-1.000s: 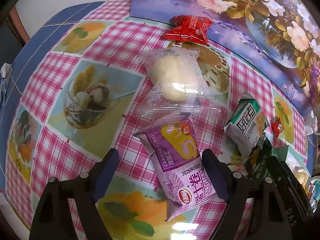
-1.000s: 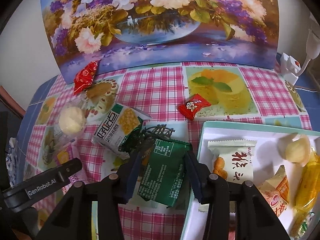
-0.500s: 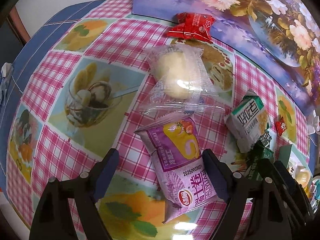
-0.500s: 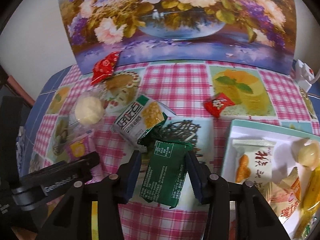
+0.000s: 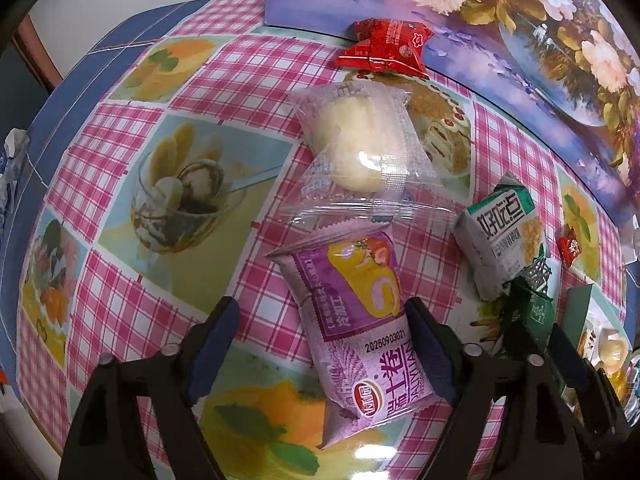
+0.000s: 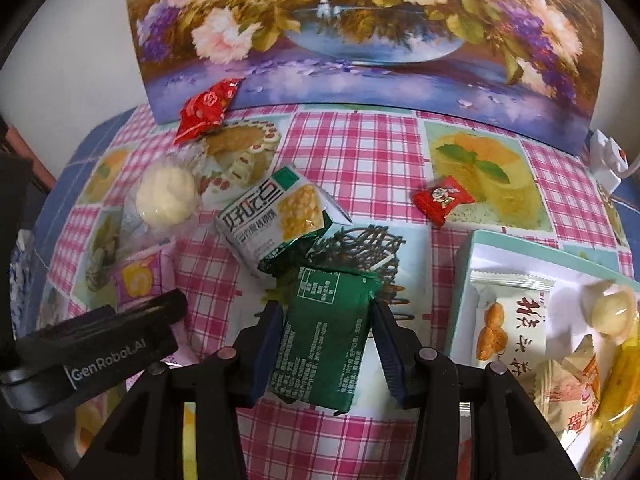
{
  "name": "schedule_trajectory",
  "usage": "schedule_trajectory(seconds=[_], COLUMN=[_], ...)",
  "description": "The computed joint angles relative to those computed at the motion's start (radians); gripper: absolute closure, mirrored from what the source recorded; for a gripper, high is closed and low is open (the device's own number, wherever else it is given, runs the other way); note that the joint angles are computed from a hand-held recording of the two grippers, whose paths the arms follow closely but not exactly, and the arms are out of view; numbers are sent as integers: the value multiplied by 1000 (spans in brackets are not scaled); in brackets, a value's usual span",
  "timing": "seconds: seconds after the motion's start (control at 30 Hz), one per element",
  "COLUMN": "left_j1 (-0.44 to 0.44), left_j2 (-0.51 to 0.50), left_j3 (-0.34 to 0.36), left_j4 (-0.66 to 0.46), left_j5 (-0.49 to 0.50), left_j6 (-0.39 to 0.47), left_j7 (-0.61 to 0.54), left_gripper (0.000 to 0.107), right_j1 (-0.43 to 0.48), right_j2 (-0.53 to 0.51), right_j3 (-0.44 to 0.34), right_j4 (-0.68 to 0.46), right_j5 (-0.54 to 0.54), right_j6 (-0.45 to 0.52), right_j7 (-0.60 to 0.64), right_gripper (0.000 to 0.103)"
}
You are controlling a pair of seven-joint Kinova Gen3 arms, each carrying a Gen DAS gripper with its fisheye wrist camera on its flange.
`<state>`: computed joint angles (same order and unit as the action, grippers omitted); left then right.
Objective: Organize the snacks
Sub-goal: 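Grasp purple Swiss roll packet with left tool while right tool lifts green packet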
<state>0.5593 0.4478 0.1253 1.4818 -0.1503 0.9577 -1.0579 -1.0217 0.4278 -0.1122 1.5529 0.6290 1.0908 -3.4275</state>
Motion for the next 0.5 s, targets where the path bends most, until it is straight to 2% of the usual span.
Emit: schedule_trajectory(seconds=[0.13,0.27,0.5], left_j1=[19,23,23], left_j2=[5,2,0], left_j3=[-7,-10,-10], left_j4=[-5,-5,-4], left_j5=[-24,-36,-47], left_j6=[8,7,7], left_j7=[15,23,26], left_gripper=[40,51,57], right_j1=[11,2,-19], right_j2=[18,38,73], right_j3=[-2,5,18], right_j4=[-11,-34,-86], right_j5=[-22,-26,-28], right_j6=[-5,20,83], right_j7=[24,48,93], right_gripper=[54,54,54])
